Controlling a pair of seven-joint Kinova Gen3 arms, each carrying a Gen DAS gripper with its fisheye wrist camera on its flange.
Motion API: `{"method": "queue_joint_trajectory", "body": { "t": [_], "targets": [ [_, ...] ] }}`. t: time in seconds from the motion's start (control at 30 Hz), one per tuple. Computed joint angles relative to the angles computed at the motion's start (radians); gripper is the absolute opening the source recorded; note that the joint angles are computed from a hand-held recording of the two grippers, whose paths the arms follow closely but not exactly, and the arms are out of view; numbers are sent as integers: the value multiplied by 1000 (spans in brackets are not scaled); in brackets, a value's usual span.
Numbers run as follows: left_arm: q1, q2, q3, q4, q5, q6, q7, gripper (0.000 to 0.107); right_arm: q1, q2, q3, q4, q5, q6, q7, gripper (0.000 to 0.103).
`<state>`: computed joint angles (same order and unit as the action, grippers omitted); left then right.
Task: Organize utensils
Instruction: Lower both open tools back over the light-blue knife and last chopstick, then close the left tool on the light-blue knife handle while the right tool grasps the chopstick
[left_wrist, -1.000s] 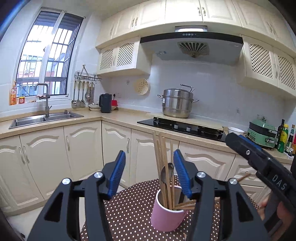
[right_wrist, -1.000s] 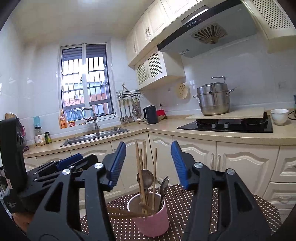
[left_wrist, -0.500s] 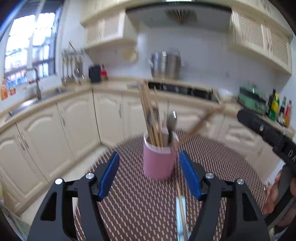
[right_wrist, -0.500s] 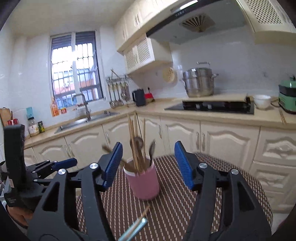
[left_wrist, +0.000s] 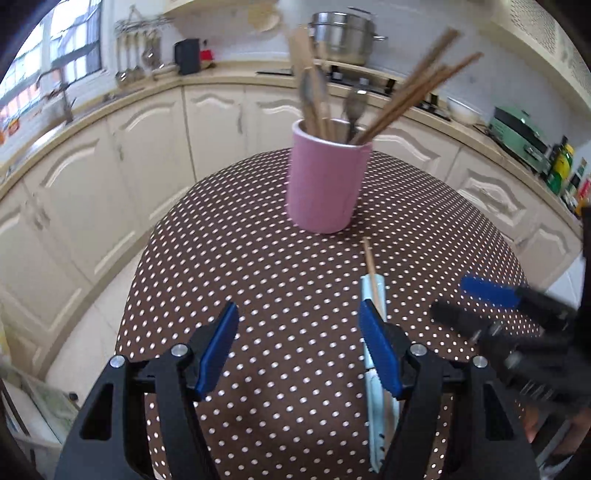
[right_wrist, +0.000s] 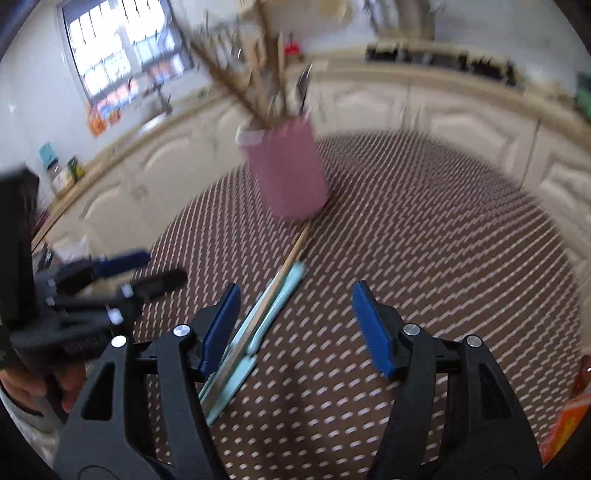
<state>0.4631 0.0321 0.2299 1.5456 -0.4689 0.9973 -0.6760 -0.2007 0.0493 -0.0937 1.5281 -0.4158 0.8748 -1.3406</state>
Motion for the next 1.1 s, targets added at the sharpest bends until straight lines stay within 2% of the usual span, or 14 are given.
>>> {"method": "queue_joint_trajectory", "body": {
  "t": [0.13, 0.27, 0.33, 0.4, 0.5, 0.7, 0.87, 1.1],
  "targets": [
    [-13, -24, -4, 33, 10, -1, 27, 66, -20, 74, -16, -72, 11, 106, -39, 62],
    [-27, -22, -1, 30, 18, 10, 17, 66, -40, 123, -37, -139, 63, 173, -91, 32],
    [-33, -24, -3, 34, 31, 5, 5, 66, -65, 144, -20, -163, 81, 204, -107, 30],
    [-36, -18, -2, 23, 40, 6, -8, 66, -29, 153, -38, -163, 34, 214, -82, 18],
    [-36, -4, -3, 8, 54, 5, -32, 66, -20, 154, -33, -175, 29, 226, -82, 11],
    [-32, 51, -15, -43, 156, 9, -129, 66, 32, 133, -17, -150, -6, 236, -31, 7],
    [3, 142, -26, -135, 198, 67, -219, 66, 94, 121, 9, -132, -47, 241, 24, 7],
    [55, 248, -64, -270, 226, 147, -258, 66, 177, 110, 30, -111, -127, 276, 121, 7]
  ]
}}
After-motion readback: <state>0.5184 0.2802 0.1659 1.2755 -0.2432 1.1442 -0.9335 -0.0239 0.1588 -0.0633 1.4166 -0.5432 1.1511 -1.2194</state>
